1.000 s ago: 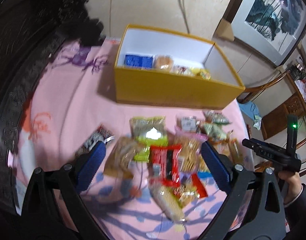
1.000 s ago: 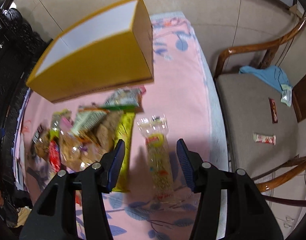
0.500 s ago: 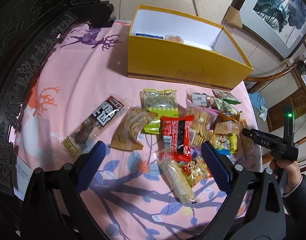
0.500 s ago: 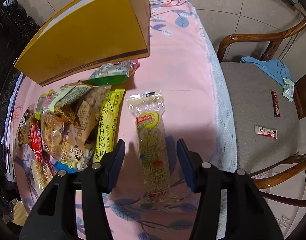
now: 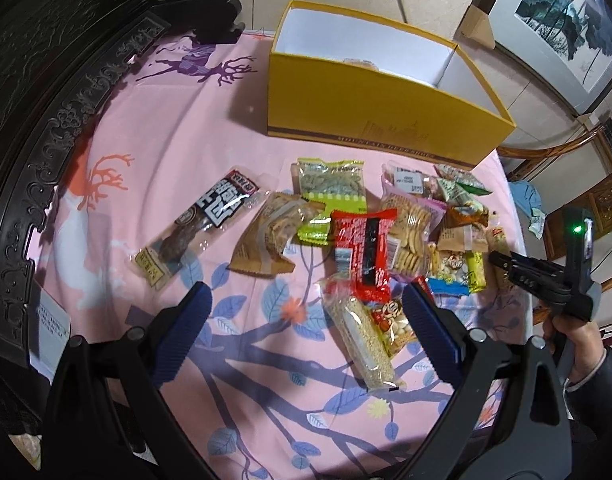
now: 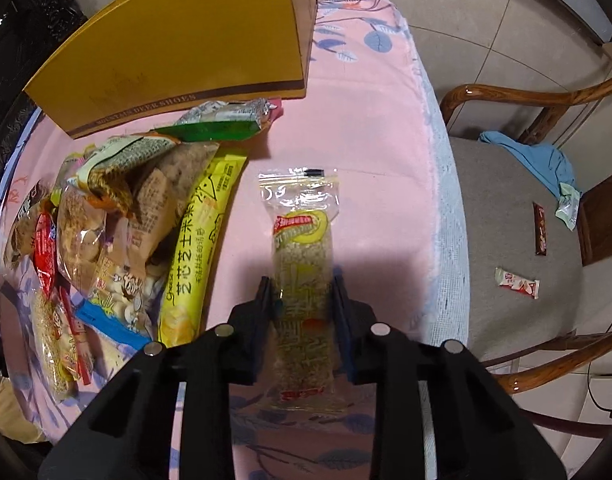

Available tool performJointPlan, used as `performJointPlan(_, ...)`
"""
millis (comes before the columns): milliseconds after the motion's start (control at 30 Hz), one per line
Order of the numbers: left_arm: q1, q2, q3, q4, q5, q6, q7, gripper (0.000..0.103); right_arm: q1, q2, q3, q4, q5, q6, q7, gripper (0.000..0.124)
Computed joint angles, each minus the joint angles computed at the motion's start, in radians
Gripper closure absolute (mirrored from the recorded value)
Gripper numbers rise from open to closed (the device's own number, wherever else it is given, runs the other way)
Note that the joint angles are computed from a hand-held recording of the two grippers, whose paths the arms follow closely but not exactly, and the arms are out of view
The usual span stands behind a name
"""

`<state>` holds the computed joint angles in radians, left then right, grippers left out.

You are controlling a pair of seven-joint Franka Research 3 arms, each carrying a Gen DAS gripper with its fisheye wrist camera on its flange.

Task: Organize snacks
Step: 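Grasp the clear grain stick bag with the left tool while the right tool holds its bag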

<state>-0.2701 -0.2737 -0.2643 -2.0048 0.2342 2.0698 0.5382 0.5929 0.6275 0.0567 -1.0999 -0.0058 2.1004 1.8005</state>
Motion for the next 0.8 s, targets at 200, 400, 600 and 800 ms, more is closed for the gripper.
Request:
performJointPlan(200, -0.016, 0.061, -0.004, 0.023, -0.045, -0.056, -0.003, 0.005, -0.025, -0.097, 0.025, -0.166, 0.059, 0.086, 0.022, 0.094)
performJointPlan(400, -0.026, 0.143, 0.001, 0.055, -0.113, -0.110, -0.023, 0.005, -0.033, -0.161, 0.038, -0.272, 0.071, 0.139, 0.021, 0.094)
performJointPlan(600, -0.028, 0.180, 0.006, 0.068, -0.159, -0.123, -0.051, 0.005, -0.040, -0.156, 0.042, -0.261, 0.079, 0.130, 0.007, 0.094)
performJointPlan(800, -0.030, 0.200, 0.007, 0.058, -0.180, -0.116, -0.070, 0.005, -0.048, -0.158, 0.047, -0.270, 0.095, 0.142, -0.018, 0.094)
